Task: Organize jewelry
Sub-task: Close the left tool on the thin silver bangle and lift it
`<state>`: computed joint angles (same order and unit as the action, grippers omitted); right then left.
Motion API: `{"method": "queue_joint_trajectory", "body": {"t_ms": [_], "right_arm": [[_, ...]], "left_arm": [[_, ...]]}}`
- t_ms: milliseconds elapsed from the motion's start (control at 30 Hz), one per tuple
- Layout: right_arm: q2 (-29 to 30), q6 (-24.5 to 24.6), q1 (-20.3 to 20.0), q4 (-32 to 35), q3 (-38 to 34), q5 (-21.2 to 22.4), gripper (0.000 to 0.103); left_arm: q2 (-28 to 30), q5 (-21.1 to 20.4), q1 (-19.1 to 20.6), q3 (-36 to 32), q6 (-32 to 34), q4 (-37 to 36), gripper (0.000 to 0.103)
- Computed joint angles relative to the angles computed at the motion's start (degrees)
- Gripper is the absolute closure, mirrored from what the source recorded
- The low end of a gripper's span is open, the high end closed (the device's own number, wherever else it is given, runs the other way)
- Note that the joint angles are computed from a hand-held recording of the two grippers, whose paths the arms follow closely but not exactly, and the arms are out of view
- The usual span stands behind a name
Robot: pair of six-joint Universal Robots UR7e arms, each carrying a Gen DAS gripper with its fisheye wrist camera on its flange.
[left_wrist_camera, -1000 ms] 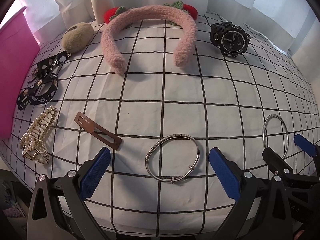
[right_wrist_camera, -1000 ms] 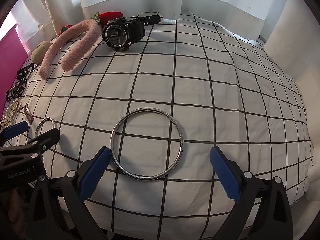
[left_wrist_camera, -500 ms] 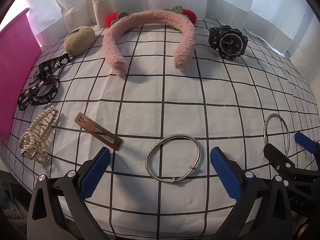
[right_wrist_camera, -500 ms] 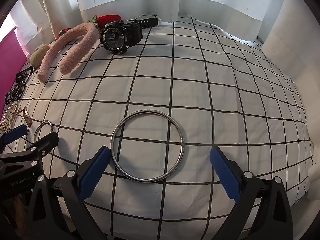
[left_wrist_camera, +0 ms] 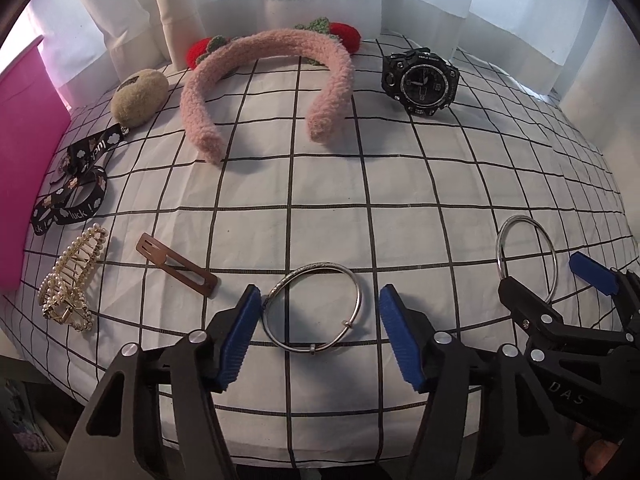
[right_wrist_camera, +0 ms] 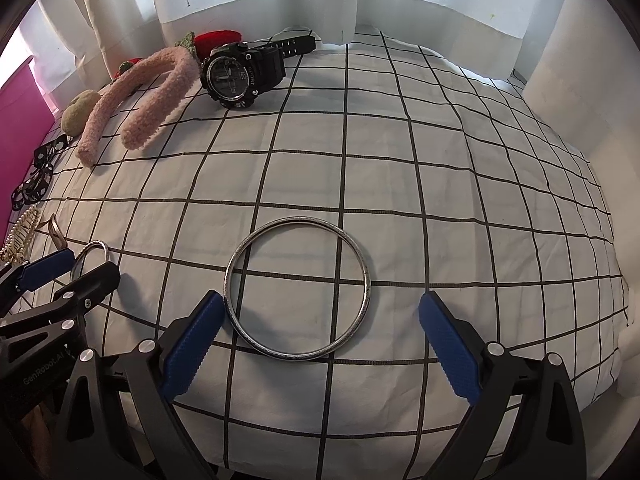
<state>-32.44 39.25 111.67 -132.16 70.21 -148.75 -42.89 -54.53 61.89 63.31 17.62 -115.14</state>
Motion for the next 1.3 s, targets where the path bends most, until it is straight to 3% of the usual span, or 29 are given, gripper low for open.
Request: {"method": "queue_joint_trajectory", "body": {"t_ms": [200, 333, 567, 600, 633, 667, 833, 900, 933, 967, 1000, 1067, 1167, 1300], "right_arm": [[-0.06, 0.74, 0.36, 0.1, 0.18, -0.11, 0.012], [-0.49, 0.83, 0.86, -0.48, 0.79, -0.96, 0.037], [-1.2, -0.32, 0.88, -3.69, 2.21, -0.33, 0.041], [-1.35, -0.37, 0.99, -4.44, 2.44, -0.26, 0.047], [-1.37, 0.57, 1.03, -2.79, 2.13, -1.09, 0.097], [-1.31, -0.1, 1.18, -2.93, 1.89, -1.76, 0.103], [-0.66, -0.62, 1.19, -0.94, 0.5, -1.88, 0.102], [-0.87, -1.51, 1.08, -2.46, 0.93, -0.86, 0.097], [-1.29, -2.71, 0.91, -5.17, 1.77, 0.85, 0.076], [-1.64, -2.17, 0.71, -5.88, 2.26, 2.04, 0.032], [-1.89, -1.69, 0.7, -7.38, 3.01, 2.43, 0.025], [-2.41, -2.87, 0.85, -12.62, 4.95, 3.4, 0.025], [-2.09, -0.63, 0.84, -8.19, 3.75, 3.14, 0.025], [-1.06, -2.07, 0.86, -6.75, 2.0, 3.73, 0.025]], "left_arm": [[-0.08, -0.38, -0.11, 0.26, -0.04, -0.07, 0.054], [-0.29, -0.48, -0.1, 0.46, -0.57, -0.06, 0.055], [-0.44, -0.79, 0.1, -0.09, -1.86, 0.83, 0.055], [-0.39, -0.65, 0.13, -0.21, -1.89, 0.8, 0.055], [-0.46, -0.61, 0.15, -0.2, -1.88, 0.64, 0.055], [-0.53, -0.68, 0.17, -0.21, -1.8, 0.48, 0.055], [-0.45, -0.57, 0.36, -0.62, -2.17, 0.98, 0.055], [-0.47, -0.62, 0.4, -0.64, -2.4, 1.09, 0.055], [-0.49, -0.61, 0.4, -0.59, -2.36, 1.01, 0.055], [-0.54, -0.65, 0.4, -0.51, -2.31, 0.91, 0.055], [-0.49, -0.64, 0.39, -0.58, -2.38, 0.97, 0.055], [-0.5, -0.65, 0.39, -0.56, -2.5, 0.96, 0.055], [-0.53, -0.79, 0.45, -0.51, -2.49, 0.67, 0.055], [-0.55, -0.79, 0.45, -0.49, -2.59, 0.62, 0.055]]}}
